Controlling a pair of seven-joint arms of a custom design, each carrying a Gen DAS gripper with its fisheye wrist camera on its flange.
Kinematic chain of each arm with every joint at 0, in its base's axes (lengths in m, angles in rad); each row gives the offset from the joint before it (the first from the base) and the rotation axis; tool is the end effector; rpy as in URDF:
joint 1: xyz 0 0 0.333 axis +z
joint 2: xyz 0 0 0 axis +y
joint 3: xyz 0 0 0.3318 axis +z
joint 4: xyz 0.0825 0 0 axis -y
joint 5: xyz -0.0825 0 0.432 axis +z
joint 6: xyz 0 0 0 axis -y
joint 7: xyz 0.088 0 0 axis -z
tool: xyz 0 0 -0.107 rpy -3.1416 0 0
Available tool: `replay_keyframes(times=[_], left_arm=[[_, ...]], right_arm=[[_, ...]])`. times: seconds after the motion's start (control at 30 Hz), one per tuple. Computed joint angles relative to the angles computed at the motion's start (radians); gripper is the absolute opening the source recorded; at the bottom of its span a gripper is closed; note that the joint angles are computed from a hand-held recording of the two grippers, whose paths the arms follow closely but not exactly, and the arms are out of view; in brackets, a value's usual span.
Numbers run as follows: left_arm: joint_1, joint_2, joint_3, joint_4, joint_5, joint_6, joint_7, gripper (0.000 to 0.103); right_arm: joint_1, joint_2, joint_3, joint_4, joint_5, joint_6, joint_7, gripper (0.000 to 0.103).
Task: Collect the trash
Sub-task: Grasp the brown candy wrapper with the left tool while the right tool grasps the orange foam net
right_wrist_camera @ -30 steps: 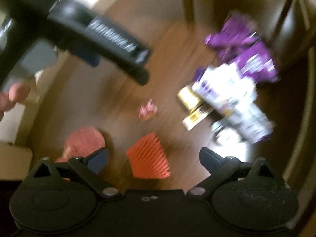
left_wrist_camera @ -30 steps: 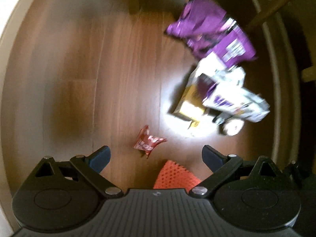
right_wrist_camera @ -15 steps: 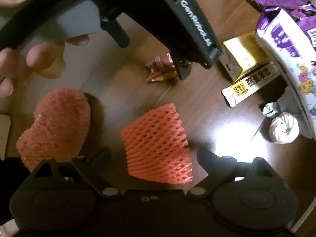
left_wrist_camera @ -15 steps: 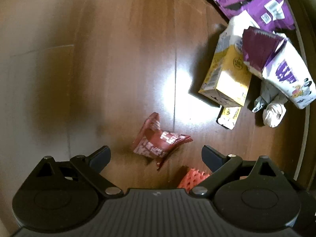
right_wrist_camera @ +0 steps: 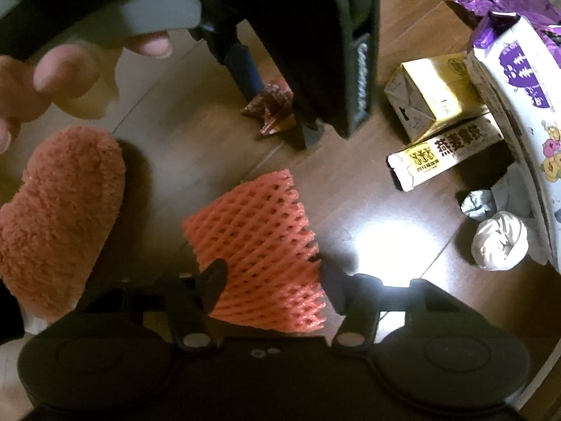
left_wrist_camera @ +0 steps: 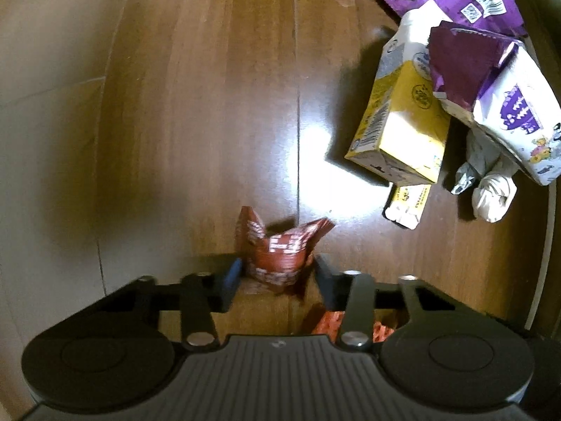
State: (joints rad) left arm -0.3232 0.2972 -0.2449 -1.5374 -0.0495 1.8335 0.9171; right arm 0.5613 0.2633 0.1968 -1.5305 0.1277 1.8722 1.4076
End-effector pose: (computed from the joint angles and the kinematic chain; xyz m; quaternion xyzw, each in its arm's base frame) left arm 0.5988 -0.3649 0.4919 0.7432 -0.6664 0.0140 0.0579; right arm 0.5121 0.4786 0.5213 -0.9365 0.3372 0.0573 0.0773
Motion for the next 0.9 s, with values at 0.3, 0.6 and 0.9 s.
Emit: replay_keyframes(times=[0.3, 0.6, 0.9], left_arm=[[-0.007, 0.019, 0.007, 0.048, 0.030, -0.043, -0.015, 0.033], [0.002, -0.019, 0.006, 0.005, 0.024, -0.031, -0.030, 0.033], [0.007, -0.013, 0.007, -0.003, 0.021, -0.012, -0.033, 0.033]], right_arm=[[-0.045, -0.027, -0.017, -0.022, 0.096, -0.002, 0.091, 0.003], [-0.064, -0.124, -0.008, -0.137, 0.140, 0.104, 0.047, 0.047], [-0.017, -0.081, 0.014, -0.116, 0.076, 0.142, 0.003, 0.089]])
